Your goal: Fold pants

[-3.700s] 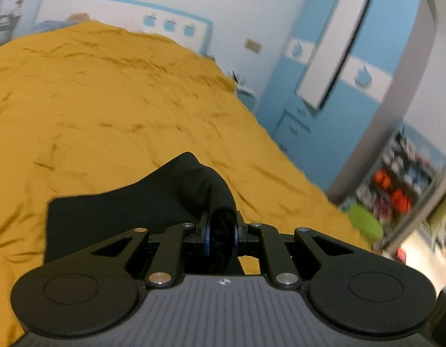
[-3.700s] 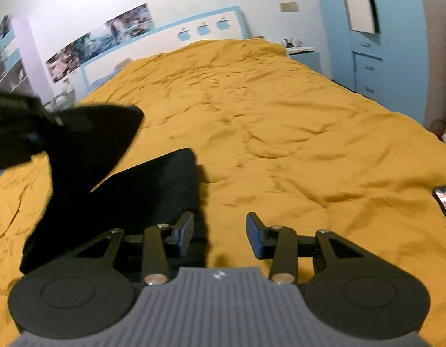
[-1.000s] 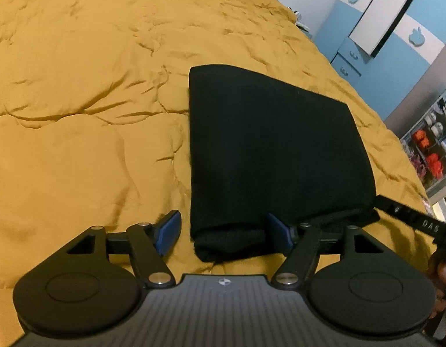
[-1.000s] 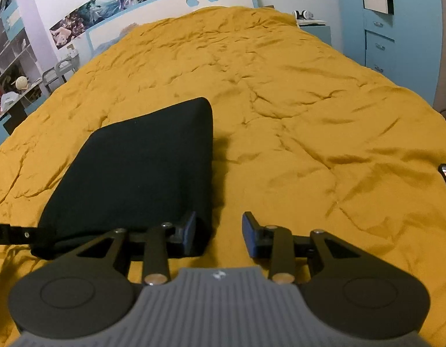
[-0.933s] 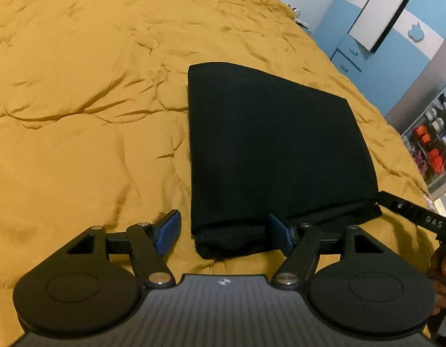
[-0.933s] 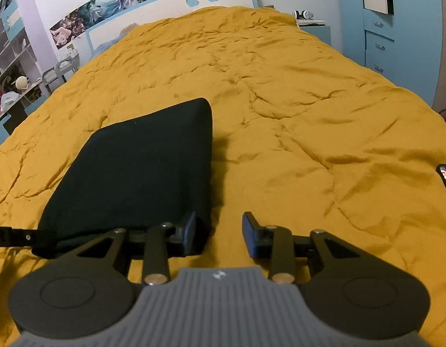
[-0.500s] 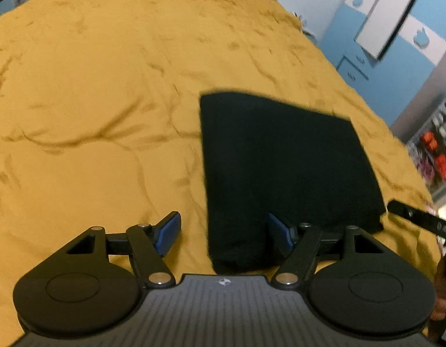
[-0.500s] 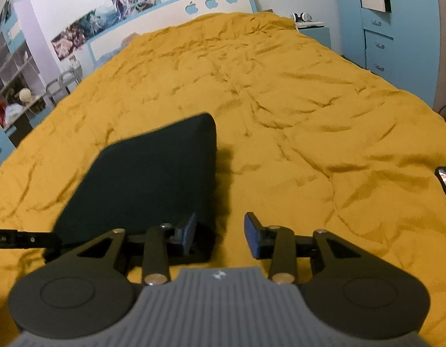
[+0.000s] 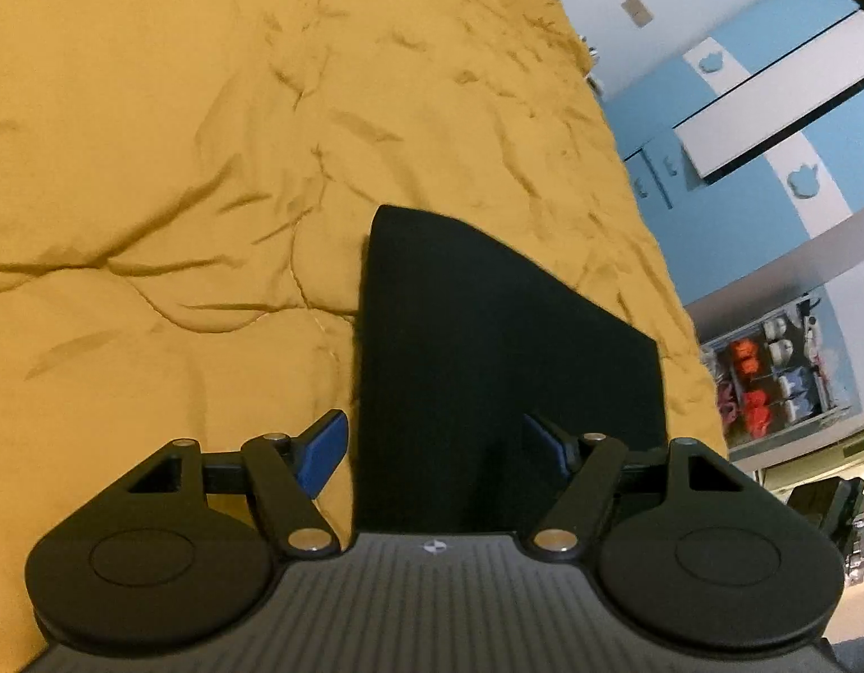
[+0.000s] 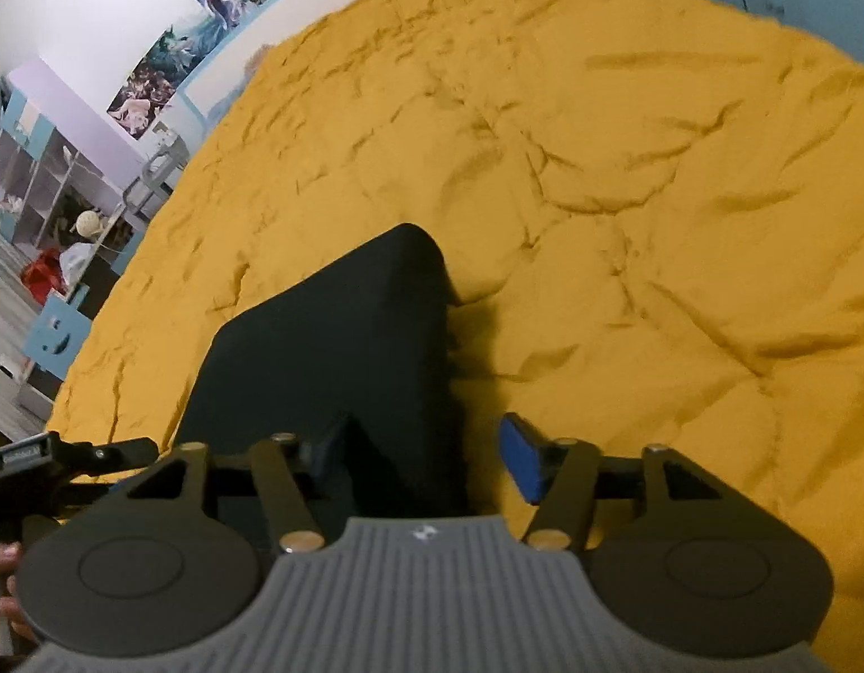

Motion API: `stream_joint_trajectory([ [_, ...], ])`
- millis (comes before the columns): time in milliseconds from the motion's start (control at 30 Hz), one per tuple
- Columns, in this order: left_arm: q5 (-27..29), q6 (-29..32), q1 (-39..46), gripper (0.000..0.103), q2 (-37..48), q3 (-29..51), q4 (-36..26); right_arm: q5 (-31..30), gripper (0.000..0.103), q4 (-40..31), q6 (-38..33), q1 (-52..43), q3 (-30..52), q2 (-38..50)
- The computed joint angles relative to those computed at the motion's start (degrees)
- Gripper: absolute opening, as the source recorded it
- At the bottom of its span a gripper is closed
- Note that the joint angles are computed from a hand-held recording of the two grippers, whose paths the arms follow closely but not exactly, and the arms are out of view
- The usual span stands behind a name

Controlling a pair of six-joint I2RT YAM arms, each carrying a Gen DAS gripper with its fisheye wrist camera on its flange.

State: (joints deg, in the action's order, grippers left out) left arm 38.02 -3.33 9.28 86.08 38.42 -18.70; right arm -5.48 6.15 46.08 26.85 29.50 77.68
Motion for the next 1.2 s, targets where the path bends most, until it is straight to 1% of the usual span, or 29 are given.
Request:
stream_joint_trajectory([
  [100, -2.0, 0.4, -3.3, 0.083, 2.9, 0.3, 1.4, -8.0, 0.064, 4.3, 0.0, -4.1, 0.3, 4.9],
  [167, -1.8, 0.6, -4.5, 0.088, 3.9, -0.3, 3.1, -12.2, 0.071, 5.9, -0.5, -5.8, 1.4, 8.1],
  [200, -1.7, 0.4, -5.0, 0.089, 4.1, -0.9, 4.3, -13.7, 0.072, 6.3, -0.9, -6.3, 2.1, 9.6],
  [267, -1.3, -0.2, -5.4, 0.091, 5.0, -1.5, 6.7, -14.9, 0.077, 6.2, -1.7, -6.3, 3.9, 12.1],
  [367, -1.6, -1.5, -5.9, 0.094, 6.3, -1.6, 8.9, -13.7, 0.079, 5.6, -2.7, -4.5, 7.0, 15.7],
  [467, -3.6, -2.1, -8.0, 0.095, 5.1, -2.1, 9.4, -12.3, 0.079, 7.5, -2.3, -3.0, 8.2, 18.1],
  [533, -4.8, -1.9, -8.9, 0.096, 4.2, -2.5, 9.5, -12.2, 0.078, 8.2, -1.9, -2.5, 8.7, 18.9],
  [567, -4.8, -1.8, -9.0, 0.096, 4.1, -2.6, 9.7, -12.3, 0.072, 8.8, -1.7, -2.4, 8.8, 19.2],
  [600, -4.3, -1.5, -8.7, 0.096, 4.2, -2.6, 9.7, -12.8, 0.068, 9.9, -1.4, -2.3, 8.4, 19.0],
  [667, -2.4, -0.6, -8.0, 0.094, 4.1, -2.5, 9.3, -12.9, 0.057, 12.4, -0.3, -1.8, 7.3, 18.7],
  [700, -1.8, -0.2, -7.9, 0.093, 4.2, -2.3, 9.1, -13.4, 0.055, 13.4, -0.2, -2.1, 7.3, 19.2],
  [733, -1.3, 0.2, -7.8, 0.089, 3.6, -2.3, 8.7, -13.3, 0.051, 14.1, 0.4, -2.0, 6.9, 19.2],
  [767, -1.4, 0.5, -7.9, 0.082, 2.8, -2.6, 8.5, -12.9, 0.045, 14.6, 0.6, -1.8, 6.6, 18.9],
  [800, -2.0, 0.6, -8.3, 0.074, 1.7, -2.8, 8.2, -12.4, 0.043, 15.1, 0.8, -1.6, 6.3, 18.8],
  [833, -3.0, 1.1, -8.6, 0.052, 0.6, -2.9, 7.8, -11.8, 0.038, 15.4, 1.0, -1.3, 6.1, 18.4],
  [867, -3.1, 1.8, -8.5, 0.036, -0.5, -3.0, 7.1, -11.5, 0.033, 15.9, 1.0, -1.2, 5.5, 17.8],
  [967, -1.7, 4.5, -7.4, 0.029, -3.5, -2.6, 3.8, -10.6, 0.029, 14.9, 0.8, -0.3, 5.6, 15.9],
  [1000, -2.1, 5.4, -7.4, 0.029, -4.8, -2.5, 2.7, -10.4, 0.028, 14.1, 0.7, 0.0, 5.6, 14.9],
  [1100, -2.8, 5.4, -7.8, 0.029, -8.7, -2.3, -0.1, -8.7, 0.028, 10.8, -0.1, 1.4, 6.8, 11.7],
  [1200, -1.7, 5.7, -6.3, 0.029, -12.6, -2.3, -3.3, -7.5, 0.028, 6.8, -0.7, 2.8, 8.4, 8.2],
])
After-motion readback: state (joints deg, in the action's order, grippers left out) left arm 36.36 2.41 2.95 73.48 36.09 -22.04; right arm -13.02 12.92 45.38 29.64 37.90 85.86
